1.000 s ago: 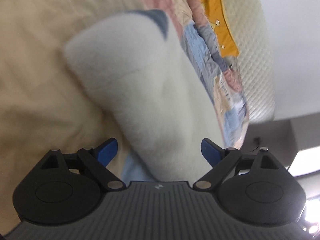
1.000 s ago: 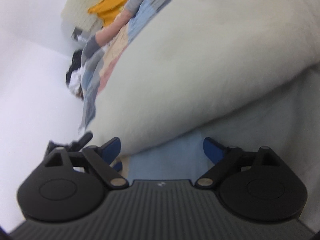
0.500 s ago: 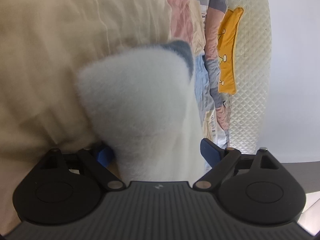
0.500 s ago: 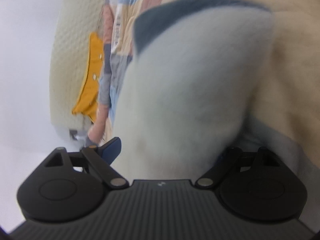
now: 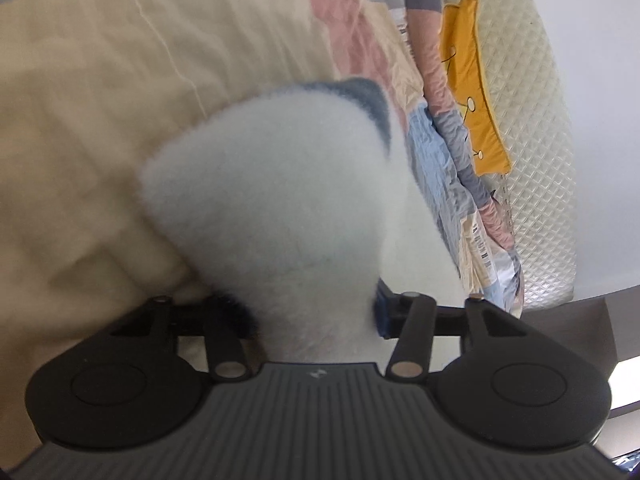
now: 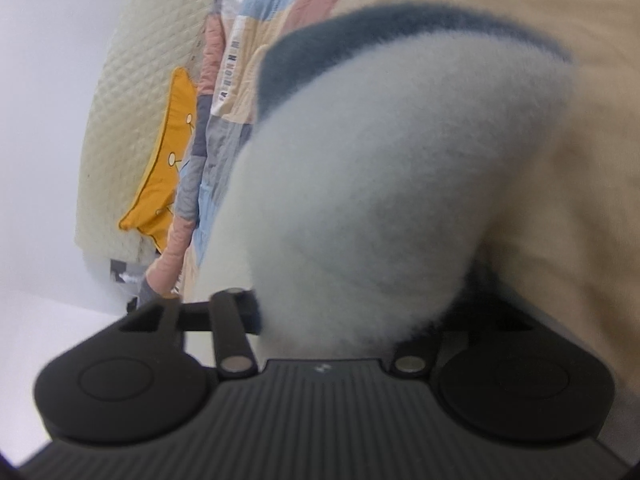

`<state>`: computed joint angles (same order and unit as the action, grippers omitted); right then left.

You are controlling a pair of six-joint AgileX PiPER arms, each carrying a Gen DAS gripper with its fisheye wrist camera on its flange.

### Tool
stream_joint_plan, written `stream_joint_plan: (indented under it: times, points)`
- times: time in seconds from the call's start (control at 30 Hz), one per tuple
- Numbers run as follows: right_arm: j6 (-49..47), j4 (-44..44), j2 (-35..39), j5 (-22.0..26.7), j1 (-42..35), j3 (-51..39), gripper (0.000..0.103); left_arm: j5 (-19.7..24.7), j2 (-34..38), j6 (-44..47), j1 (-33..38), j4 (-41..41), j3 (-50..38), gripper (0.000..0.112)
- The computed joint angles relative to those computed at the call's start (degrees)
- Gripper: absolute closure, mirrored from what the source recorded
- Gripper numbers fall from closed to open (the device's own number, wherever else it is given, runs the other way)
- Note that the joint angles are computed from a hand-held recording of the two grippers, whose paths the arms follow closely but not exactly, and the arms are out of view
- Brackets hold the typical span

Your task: Fold large clothes

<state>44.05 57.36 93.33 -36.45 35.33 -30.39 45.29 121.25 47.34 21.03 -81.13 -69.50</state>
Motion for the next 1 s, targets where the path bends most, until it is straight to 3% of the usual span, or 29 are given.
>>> stream_joint_plan:
  times: [0.1, 0.2, 0.47, 0.73, 0.87, 1.0]
  points:
    - [-14.8, 8.7, -1.9, -0.1, 1.5, -2.1, 0.063, -1.4, -2.6, 6.7, 0.2, -2.1, 3.2, 0.065]
    - [-24.1, 13.4, -3.5, -1.7, 2.7, -3.7, 0.066, 0.2, -4.2, 9.8, 1.2, -3.4, 4.7, 0.069]
    - [-34.0, 16.8, -12.8, -6.9, 7.3, -1.7, 0.067, 5.7, -10.0, 9.6, 4.0, -0.1, 7.0, 0.073]
    - [-47.9, 23.7, -29.2, -9.8, 8.1, 0.7, 0.067, 14.3, -16.2, 5.4, 2.5, 3.2, 5.4, 0.073]
    - [-57.3, 25.2, -36.7, -5.5, 2.3, -0.4, 0.066, 14.6, -18.2, -1.4, -2.1, 4.5, 0.2, 0.073]
    - [-62.8, 24.2, -42.8, 6.4, -11.0, -1.8, 0.066, 12.5, -18.1, -8.2, -8.6, 5.4, -8.0, 0.073]
